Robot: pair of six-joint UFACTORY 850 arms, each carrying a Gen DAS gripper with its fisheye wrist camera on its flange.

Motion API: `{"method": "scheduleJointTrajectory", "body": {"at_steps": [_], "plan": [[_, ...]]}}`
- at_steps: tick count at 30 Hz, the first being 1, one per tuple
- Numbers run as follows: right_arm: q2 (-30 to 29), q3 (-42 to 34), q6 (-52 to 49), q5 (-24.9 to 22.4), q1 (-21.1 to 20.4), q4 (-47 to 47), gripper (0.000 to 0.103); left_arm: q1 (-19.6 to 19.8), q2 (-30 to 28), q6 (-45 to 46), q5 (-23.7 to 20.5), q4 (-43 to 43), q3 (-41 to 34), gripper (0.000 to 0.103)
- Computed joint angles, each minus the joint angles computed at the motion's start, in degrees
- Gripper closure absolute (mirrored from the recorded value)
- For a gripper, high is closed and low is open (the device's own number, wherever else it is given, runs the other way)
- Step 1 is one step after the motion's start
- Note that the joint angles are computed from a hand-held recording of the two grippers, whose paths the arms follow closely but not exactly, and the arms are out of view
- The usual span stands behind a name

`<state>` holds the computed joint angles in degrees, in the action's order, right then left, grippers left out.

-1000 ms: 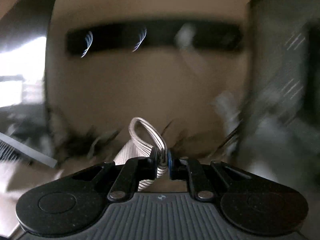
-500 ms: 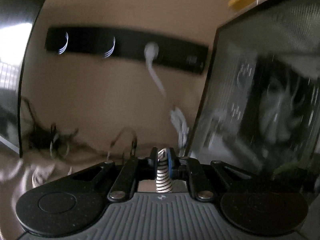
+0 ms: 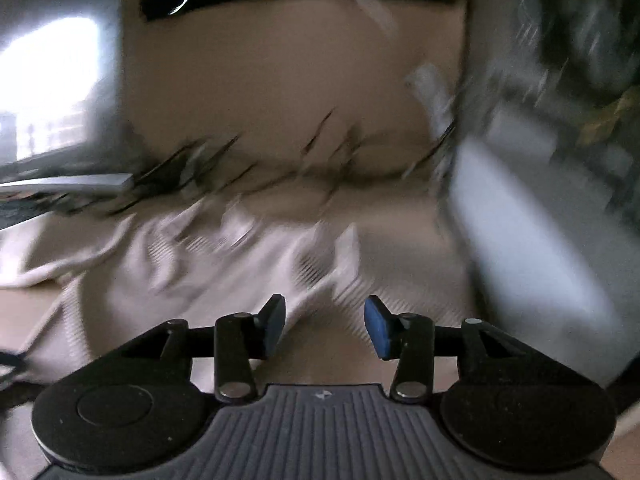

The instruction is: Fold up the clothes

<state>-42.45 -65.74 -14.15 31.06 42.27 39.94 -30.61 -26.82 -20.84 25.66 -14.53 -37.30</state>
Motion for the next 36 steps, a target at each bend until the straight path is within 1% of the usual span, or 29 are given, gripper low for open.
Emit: {"method": "scheduleJointTrajectory", "body": {"at_steps": [1, 3, 5, 7, 9, 13, 16, 18, 22, 25, 26, 28, 29, 30, 31, 32, 34, 36], "plan": [[0.0, 0.5, 3.9, -1.4, 0.5, -2.5, 0.058, -0.1, 0.2, -0.3, 0.6, 1.0, 0.6, 0.000], [-0.4, 1.0, 9.0, -3.9, 1.4, -6.0, 0.053, -0.3, 0.7, -0.9, 1.7, 2.7, 1.8, 0.000], [-1.3, 0.8, 10.1, -6.7, 2.6, -5.4, 0.051, -0.5, 1.0, -1.0, 3.3, 4.0, 3.0, 0.000], [-1.8, 2.0, 7.6, -3.5, 4.7, -1.7, 0.045, -0.7, 0.9, 0.1, 4.8, 4.2, 3.7, 0.000], [-2.4, 1.9, 3.2, -1.8, 6.3, 3.8, 0.042, -1.4, 0.9, 2.3, 5.7, 3.1, 4.3, 0.000], [-2.0, 3.2, -0.1, 0.4, 9.0, 10.4, 0.042, -4.2, 0.7, 11.4, 5.6, -5.1, 4.3, 0.000], [-1.0, 5.1, -1.0, 1.7, 10.9, 12.5, 0.042, -5.3, 1.6, 11.8, 6.1, -6.0, 5.8, 0.000], [-0.3, 6.2, -0.6, 2.5, 11.7, 13.0, 0.042, -5.5, 2.3, 10.5, 6.9, -4.8, 7.0, 0.000], [0.6, 8.1, 0.3, 3.5, 12.4, 12.4, 0.042, -6.9, 3.1, 9.3, 8.4, -5.7, 8.7, 0.000], [1.1, 9.6, 2.7, 5.1, 11.9, 8.6, 0.041, -7.7, 3.4, 8.7, 10.3, -6.3, 9.9, 0.000], [1.3, 10.2, 4.1, 5.6, 11.8, 7.4, 0.041, -7.7, 3.8, 8.2, 10.3, -6.5, 10.2, 0.000], [2.8, 12.0, 9.3, 7.0, 11.8, 6.0, 0.036, -8.1, 5.2, 7.0, 10.3, -7.6, 11.2, 0.000], [3.7, 13.0, 12.0, 7.7, 11.8, 5.4, 0.027, -8.6, 6.2, 6.3, 10.3, -8.7, 11.9, 0.000], [4.9, 14.6, 14.4, 9.4, 12.5, 5.7, 0.016, -10.2, 7.6, 7.0, 11.6, -12.0, 13.2, 0.000], [6.3, 16.4, 16.7, 11.5, 13.6, 6.4, 0.012, -12.2, 8.9, 8.5, 13.1, -15.8, 14.4, 0.000], [7.7, 18.1, 18.0, 13.3, 15.0, 7.5, 0.002, -15.2, 10.4, 10.9, 14.9, -20.8, 15.6, 0.000], [10.5, 21.4, 18.8, 16.5, 18.4, 10.7, 0.000, -21.3, 12.7, 14.9, 18.2, -29.9, 17.5, 0.000], [13.0, 24.2, 18.8, 18.0, 21.9, 14.2, 0.000, -28.1, 14.4, 18.6, 21.3, -39.6, 18.8, 0.000]]}}
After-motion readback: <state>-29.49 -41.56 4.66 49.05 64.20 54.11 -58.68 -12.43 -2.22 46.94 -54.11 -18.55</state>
